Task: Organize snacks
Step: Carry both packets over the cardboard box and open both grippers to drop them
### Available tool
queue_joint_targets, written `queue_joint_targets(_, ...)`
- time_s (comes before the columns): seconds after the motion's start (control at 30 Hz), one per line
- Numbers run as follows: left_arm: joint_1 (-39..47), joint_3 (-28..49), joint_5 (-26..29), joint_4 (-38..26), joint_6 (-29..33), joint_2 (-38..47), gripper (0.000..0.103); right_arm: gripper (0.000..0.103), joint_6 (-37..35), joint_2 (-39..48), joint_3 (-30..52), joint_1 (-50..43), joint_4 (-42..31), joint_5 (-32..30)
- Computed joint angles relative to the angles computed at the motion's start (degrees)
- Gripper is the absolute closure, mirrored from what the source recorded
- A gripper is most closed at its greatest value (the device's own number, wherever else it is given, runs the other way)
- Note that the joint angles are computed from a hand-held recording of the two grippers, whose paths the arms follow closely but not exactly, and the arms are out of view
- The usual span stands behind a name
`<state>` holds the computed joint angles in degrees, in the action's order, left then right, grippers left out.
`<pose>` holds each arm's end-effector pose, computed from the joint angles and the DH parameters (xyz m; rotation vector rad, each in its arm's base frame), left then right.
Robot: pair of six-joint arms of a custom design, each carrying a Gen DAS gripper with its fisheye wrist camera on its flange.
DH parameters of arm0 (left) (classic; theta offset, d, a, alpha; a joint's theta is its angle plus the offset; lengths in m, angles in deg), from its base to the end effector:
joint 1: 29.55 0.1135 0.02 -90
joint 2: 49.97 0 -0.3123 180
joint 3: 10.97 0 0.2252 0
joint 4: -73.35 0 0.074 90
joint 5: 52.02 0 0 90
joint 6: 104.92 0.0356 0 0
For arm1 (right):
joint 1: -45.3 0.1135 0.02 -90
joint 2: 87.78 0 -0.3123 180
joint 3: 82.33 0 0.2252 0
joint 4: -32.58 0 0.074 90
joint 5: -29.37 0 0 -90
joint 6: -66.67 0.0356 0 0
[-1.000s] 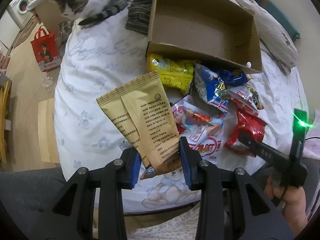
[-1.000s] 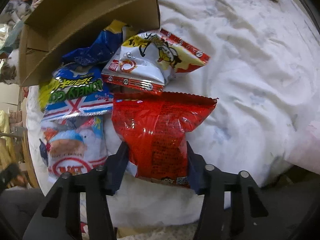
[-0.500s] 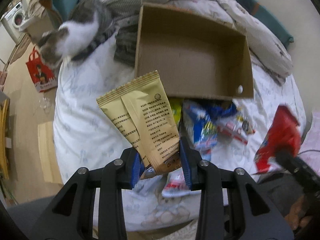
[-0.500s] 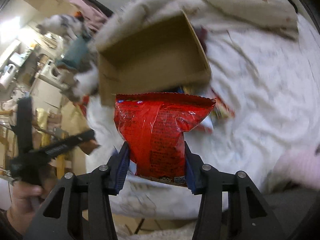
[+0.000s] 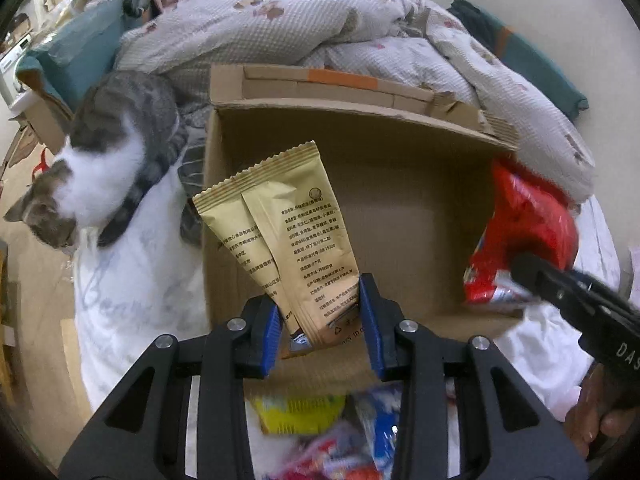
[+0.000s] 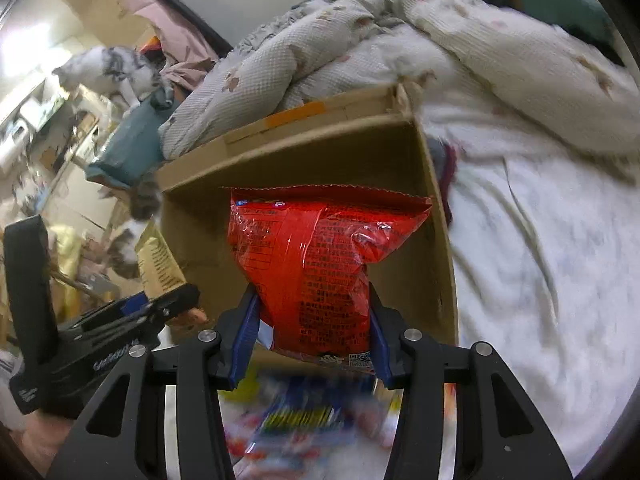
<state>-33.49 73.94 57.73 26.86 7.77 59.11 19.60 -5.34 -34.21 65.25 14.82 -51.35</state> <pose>0.3615 -0.0370 0.2150 0.7071 2.6363 -0.3929 0.2200 0.0738 0.2100 0.5623 2.4187 0.2729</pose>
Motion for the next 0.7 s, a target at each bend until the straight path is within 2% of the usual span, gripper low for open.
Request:
queue_joint_targets(0.07,0.5,4.2,3.0,-2.8,1.2,3.4,0.071,0.053,-2.6,2.1,-1.1,-1.4,2.9,-0.7)
queue_joint_targets(0.1,0.8,4.2,3.4,-1.8,1.3,3.4,0.071,0.053,-4.3,2.8,-1.3,-2.4,3.7,-1.8)
queue_joint_targets(0.17,0.4,2.7,1.3,1.2,1.8,3.1,0.071,0.053,-6.0,3.9,-1.1,-4.0,5.1,-2.7)
queue_joint_targets(0.27,0.5,3.5,0.6,-0.2,2.3,5.1,0.071,0.053,-6.8,6.8,-1.8,-4.9,8.6,-5.4)
queue_joint_targets(0.37,-0.1,1.1,-0.9,1.9,4.0,4.1,0.071,0.053,-6.7,8.6,-2.5,-4.1,8.9,-5.6)
queue_joint_targets(0.63,0.1,0.9,-0.8,0.7,3.8,4.3,0.069,0.053,-3.9,8.0,-3.5,-4.6,9.8,-7.6)
queue_joint_targets(0.67,0.1,1.4,-0.1,-0.5,4.4,4.5,0.066,0.053,-3.8,8.4,-3.4,-4.2,9.8,-7.3)
queue_joint_targets(0.7,0.1,1.2,0.0,-0.3,4.4,4.4,0.057,0.053,-4.0,8.7,-3.2,-4.0,9.7,-7.2)
